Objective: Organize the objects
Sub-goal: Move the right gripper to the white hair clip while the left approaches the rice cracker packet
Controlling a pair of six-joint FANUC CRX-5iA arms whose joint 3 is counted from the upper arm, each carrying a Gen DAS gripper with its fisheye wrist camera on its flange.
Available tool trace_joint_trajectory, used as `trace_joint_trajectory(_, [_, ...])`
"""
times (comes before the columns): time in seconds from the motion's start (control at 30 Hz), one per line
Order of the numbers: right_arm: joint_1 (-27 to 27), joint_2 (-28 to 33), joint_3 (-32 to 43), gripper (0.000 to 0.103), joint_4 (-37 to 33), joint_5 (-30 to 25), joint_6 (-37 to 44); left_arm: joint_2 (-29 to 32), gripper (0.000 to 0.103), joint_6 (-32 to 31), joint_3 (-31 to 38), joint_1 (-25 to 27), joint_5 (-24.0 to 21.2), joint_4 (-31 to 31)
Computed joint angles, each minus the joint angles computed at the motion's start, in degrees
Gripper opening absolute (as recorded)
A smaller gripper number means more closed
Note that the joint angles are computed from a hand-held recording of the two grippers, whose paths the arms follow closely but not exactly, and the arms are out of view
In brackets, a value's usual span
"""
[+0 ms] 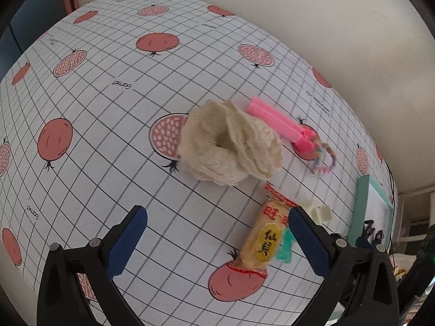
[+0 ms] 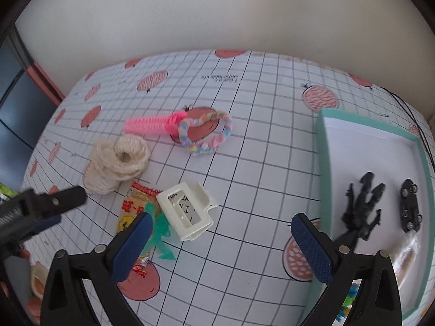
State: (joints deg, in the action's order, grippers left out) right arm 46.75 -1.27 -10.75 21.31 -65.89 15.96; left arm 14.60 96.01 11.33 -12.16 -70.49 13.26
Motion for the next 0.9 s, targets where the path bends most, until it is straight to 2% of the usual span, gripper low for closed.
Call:
trace_joint_trajectory(0.37, [-0.8, 3.0, 0.4, 0.101, -0.8, 0.9, 0.2, 0.4, 0.103, 0.9, 0.3, 0.1, -0.4, -1.4])
trace_joint_trajectory(0.47, [-1.3, 2.2, -0.8, 0.096, -0.7, 3.1, -1.2, 0.4, 0.103, 0.9, 0.4, -0.1, -0.7, -1.8])
trace_joint_trajectory(0.53, [-1.4, 1.8, -1.3, 0.088, -0.6, 4.4, -1.6, 0.5, 0.103, 0.7, 0.5, -0.2, -0.9, -1.8])
trace_joint_trajectory(0.67, [-1.4, 1.7, -1.7, 0.081, 0.6, 5.1, -2.3, 0.5, 0.103, 0.6, 0.7, -0.4, -1.1, -1.8])
trace_joint_trajectory(0.8, [-1.8, 1.5, -2.2, 0.066, 0.3, 5.5, -3.4, 0.6, 0.103, 0.1, 0.9, -0.8, -1.4, -1.7])
trace_joint_trajectory(0.9, [-2.6, 0.7, -3.1, 0.063, -0.7, 7.1, -4.0, 0.8, 0.103, -0.1, 1.0, -1.3, -1.7, -1.8])
